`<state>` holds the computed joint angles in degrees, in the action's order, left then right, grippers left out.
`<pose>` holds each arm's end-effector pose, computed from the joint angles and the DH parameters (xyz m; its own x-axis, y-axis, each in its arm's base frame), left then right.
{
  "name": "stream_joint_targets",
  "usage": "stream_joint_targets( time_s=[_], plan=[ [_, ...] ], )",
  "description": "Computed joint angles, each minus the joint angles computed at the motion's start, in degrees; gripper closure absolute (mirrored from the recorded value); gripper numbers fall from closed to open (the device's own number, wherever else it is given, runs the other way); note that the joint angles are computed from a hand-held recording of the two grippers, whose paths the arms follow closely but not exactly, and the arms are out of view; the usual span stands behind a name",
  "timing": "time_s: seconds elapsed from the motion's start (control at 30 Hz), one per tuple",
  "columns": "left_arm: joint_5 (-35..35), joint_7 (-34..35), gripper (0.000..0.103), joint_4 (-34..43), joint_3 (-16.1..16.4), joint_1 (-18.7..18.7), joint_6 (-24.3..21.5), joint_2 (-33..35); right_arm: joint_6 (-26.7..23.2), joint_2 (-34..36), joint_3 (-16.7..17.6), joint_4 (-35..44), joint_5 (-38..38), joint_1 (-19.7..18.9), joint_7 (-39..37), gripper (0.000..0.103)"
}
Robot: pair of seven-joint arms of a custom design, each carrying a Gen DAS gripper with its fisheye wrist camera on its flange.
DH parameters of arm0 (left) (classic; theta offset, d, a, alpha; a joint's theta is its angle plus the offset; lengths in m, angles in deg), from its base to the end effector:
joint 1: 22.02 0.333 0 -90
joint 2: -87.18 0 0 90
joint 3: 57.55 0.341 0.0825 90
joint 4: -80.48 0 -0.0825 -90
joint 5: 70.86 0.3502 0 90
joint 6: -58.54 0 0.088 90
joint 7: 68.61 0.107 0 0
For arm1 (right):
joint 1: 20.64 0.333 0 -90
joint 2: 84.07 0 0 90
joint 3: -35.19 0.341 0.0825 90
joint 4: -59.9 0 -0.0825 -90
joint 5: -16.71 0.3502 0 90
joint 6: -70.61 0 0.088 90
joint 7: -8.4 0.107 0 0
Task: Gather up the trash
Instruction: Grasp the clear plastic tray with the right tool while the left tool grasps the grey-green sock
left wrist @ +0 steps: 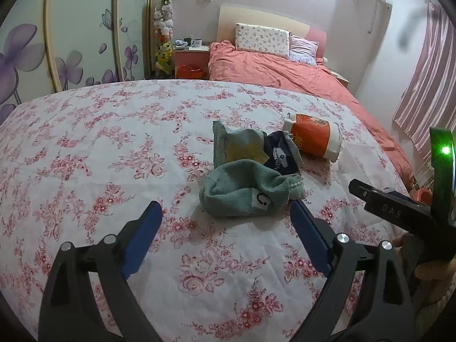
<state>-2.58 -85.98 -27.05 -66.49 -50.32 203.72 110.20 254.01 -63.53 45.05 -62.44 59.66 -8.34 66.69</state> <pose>0.5064 -0.3856 0.3663 0.2647 -0.9571 0.1176 -0.6803 -0.2718 -0.6807 0.5730 0.1558 0.3535 0.1951 -0.9688 -0.1528 -0.7805 -0.0590 -0.6223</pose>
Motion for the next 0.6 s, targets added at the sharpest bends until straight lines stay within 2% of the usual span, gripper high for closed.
stream_joint_targets(
  time_s=[0.13, 0.23, 0.3, 0.4, 0.6],
  plan=[
    [-1.1, 1.7, 0.013, 1.4, 0.1, 0.5, 0.6, 1.3, -0.3, 0.5, -0.5, 0.7, -0.4, 0.5, 0.0, 0.011],
    [-2.5, 3.3, 0.013, 2.4, 0.3, 0.9, 1.3, 2.3, -0.5, 0.5, -1.7, 0.8, -1.1, 1.5, 0.6, 0.029],
    [-3.3, 4.2, 0.013, 2.9, 0.5, 1.0, 1.9, 2.9, -0.4, 0.5, -1.9, 0.7, -1.6, 1.6, 0.5, 0.031],
    [-4.1, 5.2, 0.011, 4.1, 0.9, 0.7, 2.8, 3.8, 0.1, 0.0, 1.9, 0.0, 0.3, -2.2, -1.9, 0.032],
    [-6.7, 9.5, 0.009, 8.3, 1.3, -0.4, 0.6, 6.6, 0.7, -0.9, 5.3, -1.3, 3.5, -5.6, -5.4, 0.032]
  ],
)
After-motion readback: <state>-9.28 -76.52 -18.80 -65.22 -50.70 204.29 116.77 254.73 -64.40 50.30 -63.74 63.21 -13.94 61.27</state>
